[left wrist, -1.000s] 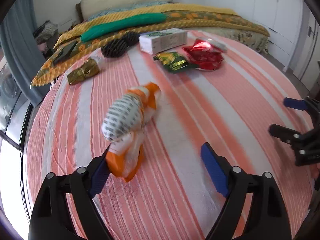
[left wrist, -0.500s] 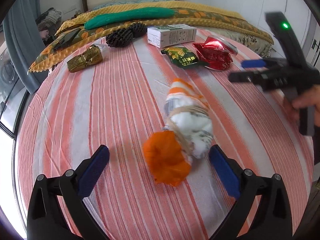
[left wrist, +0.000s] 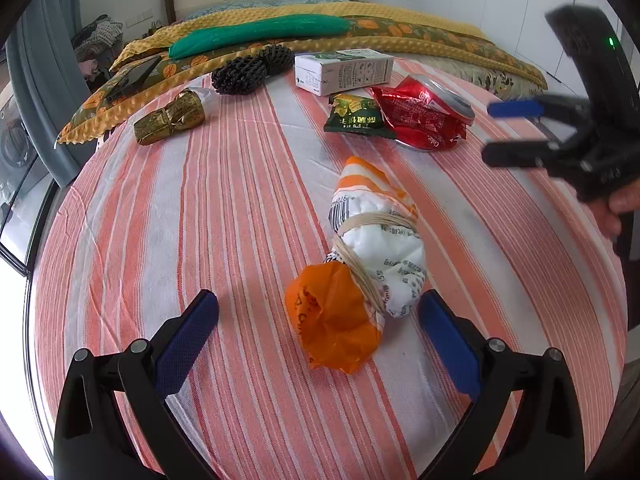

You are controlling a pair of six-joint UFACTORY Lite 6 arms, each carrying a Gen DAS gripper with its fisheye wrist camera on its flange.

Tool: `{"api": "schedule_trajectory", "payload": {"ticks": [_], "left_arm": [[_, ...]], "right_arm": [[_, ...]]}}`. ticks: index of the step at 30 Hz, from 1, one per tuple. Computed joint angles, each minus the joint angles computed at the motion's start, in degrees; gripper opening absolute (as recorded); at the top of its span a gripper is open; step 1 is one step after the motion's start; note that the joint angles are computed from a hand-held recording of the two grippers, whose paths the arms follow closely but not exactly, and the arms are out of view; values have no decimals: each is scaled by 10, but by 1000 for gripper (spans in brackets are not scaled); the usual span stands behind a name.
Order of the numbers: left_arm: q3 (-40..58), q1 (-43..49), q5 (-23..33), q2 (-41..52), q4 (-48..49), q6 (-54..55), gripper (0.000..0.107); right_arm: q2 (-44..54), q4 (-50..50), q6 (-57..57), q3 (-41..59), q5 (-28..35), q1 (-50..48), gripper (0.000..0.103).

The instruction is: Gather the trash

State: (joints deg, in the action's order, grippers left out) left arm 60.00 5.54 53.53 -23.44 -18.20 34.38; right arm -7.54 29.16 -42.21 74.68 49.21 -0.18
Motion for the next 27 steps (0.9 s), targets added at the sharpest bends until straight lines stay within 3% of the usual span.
{"api": "schedule_trajectory", "payload": {"ticks": [7, 9, 10, 15, 22, 27], "left_arm": [[1, 1, 1, 1, -1, 1, 99], [1, 1, 1, 1, -1, 1, 99], [1, 1, 1, 1, -1, 0, 99], [1, 1, 1, 1, -1, 1, 99], [1, 0, 0, 0, 2, -1, 99], [-1, -1, 0, -1, 2, -2, 99]], "right_arm": [[145, -57, 69, 159, 9, 53, 98], [163, -41, 59, 174, 37, 46, 82], [156, -48, 65, 167, 35, 45, 67], [50, -42, 86, 93, 49, 9, 66], [-182, -208, 302, -69, 122, -28, 67], [-301, -186, 310, -182, 145, -61, 68]]}}
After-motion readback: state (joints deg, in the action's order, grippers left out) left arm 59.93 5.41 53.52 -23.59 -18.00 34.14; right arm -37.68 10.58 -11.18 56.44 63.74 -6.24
